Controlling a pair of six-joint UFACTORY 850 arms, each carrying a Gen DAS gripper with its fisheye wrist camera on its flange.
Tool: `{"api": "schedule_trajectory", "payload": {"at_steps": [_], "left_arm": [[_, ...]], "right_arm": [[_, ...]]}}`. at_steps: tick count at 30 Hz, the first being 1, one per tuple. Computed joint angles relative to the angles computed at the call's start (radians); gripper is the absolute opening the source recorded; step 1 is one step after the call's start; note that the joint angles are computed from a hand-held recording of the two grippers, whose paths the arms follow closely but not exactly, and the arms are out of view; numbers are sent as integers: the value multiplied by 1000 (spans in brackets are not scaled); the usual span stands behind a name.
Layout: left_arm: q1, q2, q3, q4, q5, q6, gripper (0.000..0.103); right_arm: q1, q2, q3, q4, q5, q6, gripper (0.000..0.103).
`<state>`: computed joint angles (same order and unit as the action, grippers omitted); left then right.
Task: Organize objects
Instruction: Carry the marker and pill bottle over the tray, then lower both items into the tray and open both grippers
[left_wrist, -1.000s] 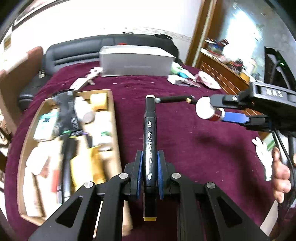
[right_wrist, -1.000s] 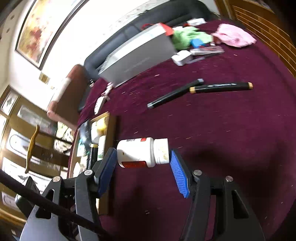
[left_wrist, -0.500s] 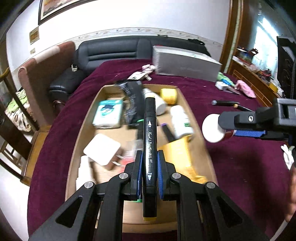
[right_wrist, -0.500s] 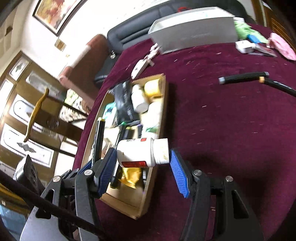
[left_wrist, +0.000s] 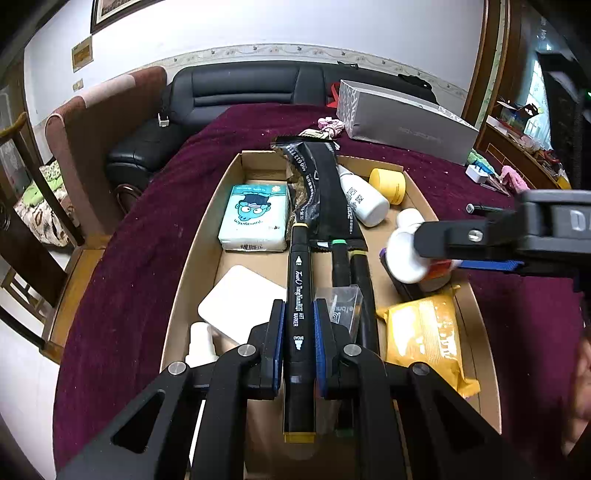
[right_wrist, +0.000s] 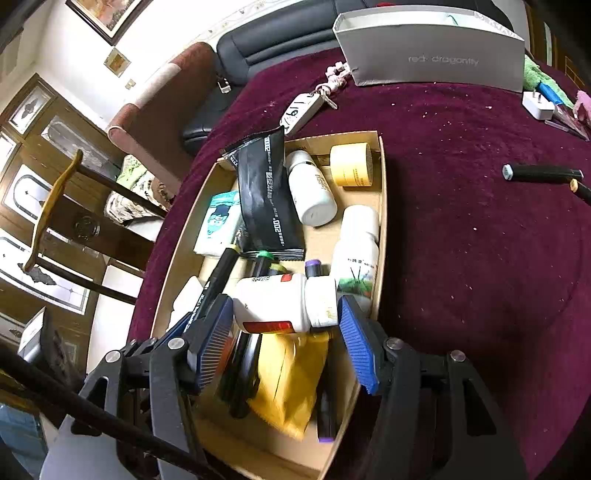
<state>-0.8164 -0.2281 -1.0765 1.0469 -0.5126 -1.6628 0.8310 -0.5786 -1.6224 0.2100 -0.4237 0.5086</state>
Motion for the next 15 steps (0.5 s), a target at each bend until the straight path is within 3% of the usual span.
{"api": "schedule_trajectory", "payload": {"at_steps": [15], "left_arm": [[5,-5,0,53,8,-44,11]], "right_arm": [[15,-91,-114,-74,-57,25,58]]}}
